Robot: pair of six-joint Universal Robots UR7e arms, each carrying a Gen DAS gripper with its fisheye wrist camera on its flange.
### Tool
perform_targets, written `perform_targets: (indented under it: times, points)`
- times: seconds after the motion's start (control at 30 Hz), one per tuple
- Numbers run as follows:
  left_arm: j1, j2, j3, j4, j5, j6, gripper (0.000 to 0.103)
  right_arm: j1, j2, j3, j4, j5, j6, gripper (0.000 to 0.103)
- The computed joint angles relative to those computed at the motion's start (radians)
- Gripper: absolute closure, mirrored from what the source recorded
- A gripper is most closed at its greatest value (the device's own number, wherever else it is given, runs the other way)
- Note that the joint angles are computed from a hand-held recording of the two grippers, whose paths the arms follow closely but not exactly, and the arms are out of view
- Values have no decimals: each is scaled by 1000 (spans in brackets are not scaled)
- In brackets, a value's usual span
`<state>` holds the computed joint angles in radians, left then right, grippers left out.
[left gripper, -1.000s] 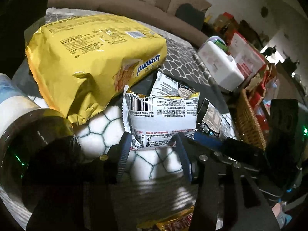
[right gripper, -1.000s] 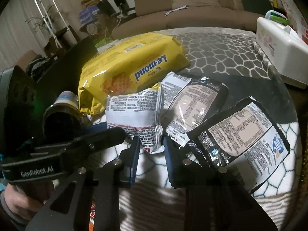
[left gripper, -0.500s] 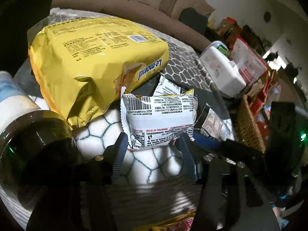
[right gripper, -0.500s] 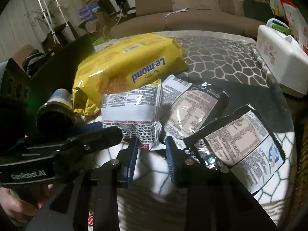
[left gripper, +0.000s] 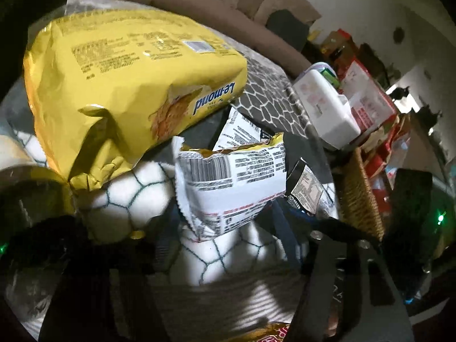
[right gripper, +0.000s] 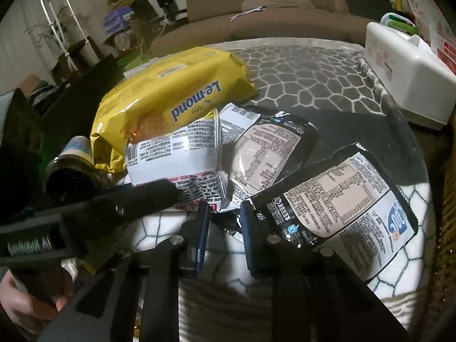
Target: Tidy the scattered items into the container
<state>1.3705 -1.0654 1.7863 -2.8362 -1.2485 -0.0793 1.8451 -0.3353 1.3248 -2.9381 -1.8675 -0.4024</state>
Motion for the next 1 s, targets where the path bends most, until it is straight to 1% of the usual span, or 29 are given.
perform_targets:
  times: [0.03,0.07,0.13,0.17,0.27,0.3,0.37,0.47,0.53,0.57,0.6,0.63,0.7,0.77,0.87,0.93,1.0]
  points:
    - [1,-2,-6,20,2,-2,51,-1,-2,2,1,11,0,78]
    - [1,-6,-5,26,3,1,55,-2,-3,3,4,20,-1,78]
    - [2,-17,-5,55,6,-1,57,-4,-5,3,12,43,-11,75]
    - [3,-22,-5,65,5,-7,58,-2,-3,1,16,43,-18,74]
    - [4,-28,-5,86,7,-15,59,15,18,-13,-6,-4,-74,72]
    - [2,-27,-6,91,14,-16,59,18,21,-15,-10,-7,-82,70]
    - [1,-28,-8,97,16,-20,60,21,23,-17,-14,-13,-92,70]
    - [3,-30,-10,109,14,-10,60,27,29,-25,-41,-44,-126,70]
    - [4,-31,-10,113,14,-8,60,26,19,-22,-46,-26,-139,69]
    - [3,-31,-11,114,15,-7,60,23,12,-20,-39,-4,-145,67]
    - [3,-30,-13,117,16,-4,61,20,9,-26,-13,15,-157,60]
    - [2,-29,-15,122,16,-2,61,20,15,-40,7,14,-178,58]
    - [2,-28,-19,131,17,3,62,16,28,-64,37,12,-212,58]
    - [0,-28,-22,139,22,8,62,9,29,-72,85,38,-241,58]
    - [-1,-28,-23,141,23,16,62,5,29,-59,66,41,-258,61]
    - [0,-28,-22,140,20,16,62,3,24,-50,72,43,-251,67]
    - [4,-30,-25,147,7,5,61,8,19,-38,79,27,-265,77]
